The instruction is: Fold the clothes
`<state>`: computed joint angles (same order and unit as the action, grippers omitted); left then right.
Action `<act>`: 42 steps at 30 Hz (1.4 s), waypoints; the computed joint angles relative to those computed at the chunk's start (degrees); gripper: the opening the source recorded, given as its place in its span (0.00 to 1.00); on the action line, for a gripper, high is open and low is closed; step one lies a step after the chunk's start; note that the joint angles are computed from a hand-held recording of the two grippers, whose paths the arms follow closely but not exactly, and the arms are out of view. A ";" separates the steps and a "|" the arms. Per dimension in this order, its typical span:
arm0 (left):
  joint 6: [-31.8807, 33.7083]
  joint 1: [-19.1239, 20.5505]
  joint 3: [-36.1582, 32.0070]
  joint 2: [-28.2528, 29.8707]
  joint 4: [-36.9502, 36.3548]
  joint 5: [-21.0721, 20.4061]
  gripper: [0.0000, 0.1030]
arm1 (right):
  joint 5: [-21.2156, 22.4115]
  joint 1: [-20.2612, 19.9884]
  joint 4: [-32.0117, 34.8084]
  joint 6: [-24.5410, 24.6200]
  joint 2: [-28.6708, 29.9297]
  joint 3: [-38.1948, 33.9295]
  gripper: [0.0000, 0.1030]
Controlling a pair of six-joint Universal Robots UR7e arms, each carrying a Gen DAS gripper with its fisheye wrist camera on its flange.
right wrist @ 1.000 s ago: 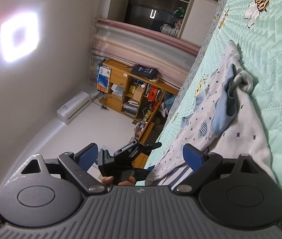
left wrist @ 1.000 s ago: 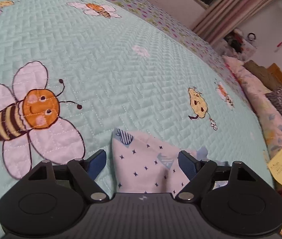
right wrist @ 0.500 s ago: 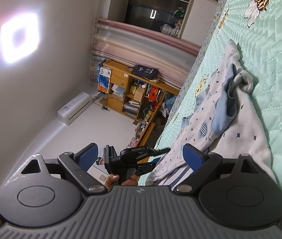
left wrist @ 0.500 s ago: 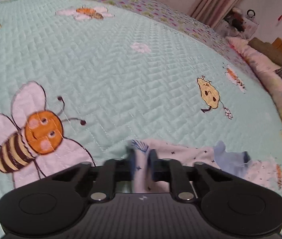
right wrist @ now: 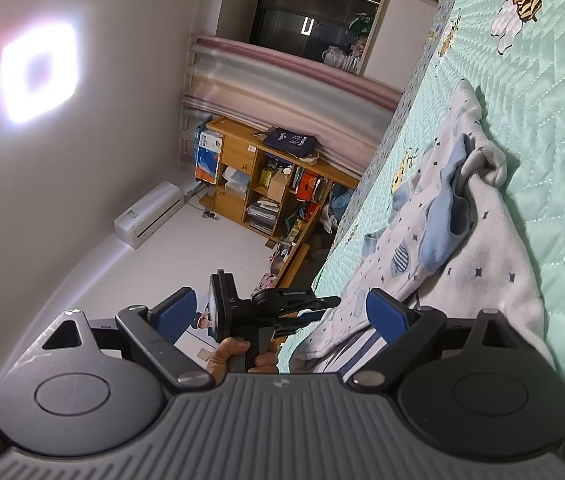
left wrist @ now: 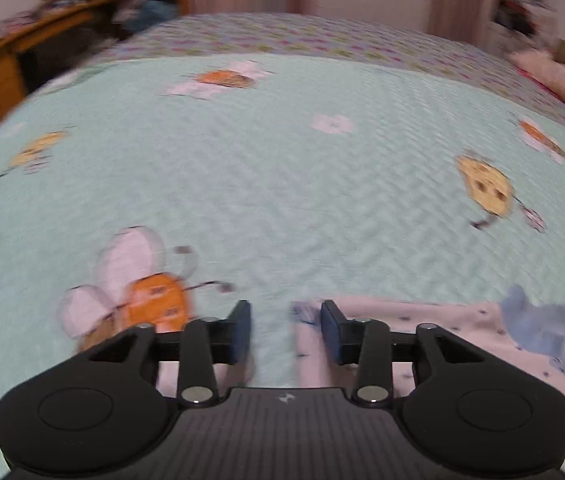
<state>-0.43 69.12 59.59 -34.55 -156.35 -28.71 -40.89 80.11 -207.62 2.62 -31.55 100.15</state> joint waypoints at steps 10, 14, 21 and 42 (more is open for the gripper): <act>-8.51 -2.41 22.90 -14.13 -10.65 -20.62 0.46 | 0.91 -0.14 -0.32 0.25 -0.11 0.51 0.91; -13.12 -1.95 24.71 -15.61 -10.41 -26.07 0.46 | 0.87 -0.11 -0.60 0.14 -0.08 0.65 0.91; -17.20 -0.59 23.26 -14.93 -1.38 -20.22 0.48 | 0.67 -0.06 -0.78 -0.05 -0.07 0.79 0.91; -21.27 -5.20 33.91 -18.44 -5.07 -20.04 0.85 | -16.66 5.13 24.85 -5.48 -11.76 -5.92 0.98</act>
